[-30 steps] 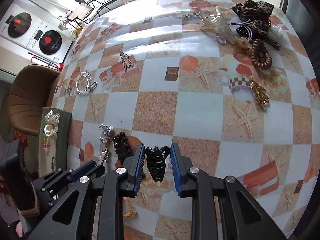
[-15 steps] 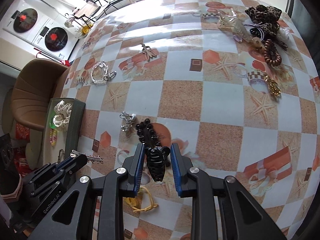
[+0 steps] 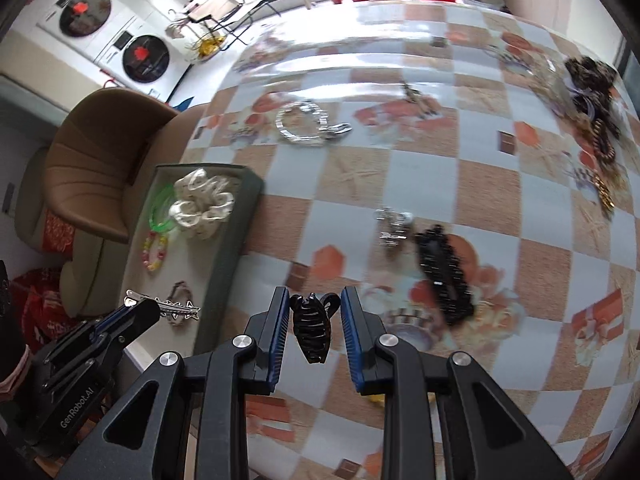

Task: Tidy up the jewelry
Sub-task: 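Carry both clips over the grey tray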

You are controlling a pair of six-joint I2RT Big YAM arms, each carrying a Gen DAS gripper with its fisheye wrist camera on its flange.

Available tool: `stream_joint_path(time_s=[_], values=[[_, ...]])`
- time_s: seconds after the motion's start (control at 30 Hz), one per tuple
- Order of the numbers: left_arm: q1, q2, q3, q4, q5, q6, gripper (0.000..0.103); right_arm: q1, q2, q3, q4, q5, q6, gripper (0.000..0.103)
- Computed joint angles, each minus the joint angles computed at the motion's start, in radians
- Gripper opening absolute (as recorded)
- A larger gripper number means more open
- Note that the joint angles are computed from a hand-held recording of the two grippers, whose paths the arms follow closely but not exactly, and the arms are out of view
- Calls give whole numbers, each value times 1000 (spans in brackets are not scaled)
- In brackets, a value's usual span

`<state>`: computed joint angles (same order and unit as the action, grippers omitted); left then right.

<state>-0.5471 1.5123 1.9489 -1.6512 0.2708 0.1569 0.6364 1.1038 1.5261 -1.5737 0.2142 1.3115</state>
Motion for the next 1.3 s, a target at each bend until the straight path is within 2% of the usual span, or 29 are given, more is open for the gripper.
stream_joint_path(time_s=[0.33, 0.53, 0.83, 1.3], values=[[190, 1, -24, 5, -47, 42, 12, 8, 202, 129, 126, -68, -137, 29], [242, 21, -54, 28, -73, 49, 12, -4, 307, 196, 174, -109, -212, 29], [247, 38, -109, 74, -95, 40, 12, -35, 411, 253, 210, -144, -269, 29], [211, 65, -122, 117, -129, 26, 12, -84, 447, 216, 249, -174, -274, 29]])
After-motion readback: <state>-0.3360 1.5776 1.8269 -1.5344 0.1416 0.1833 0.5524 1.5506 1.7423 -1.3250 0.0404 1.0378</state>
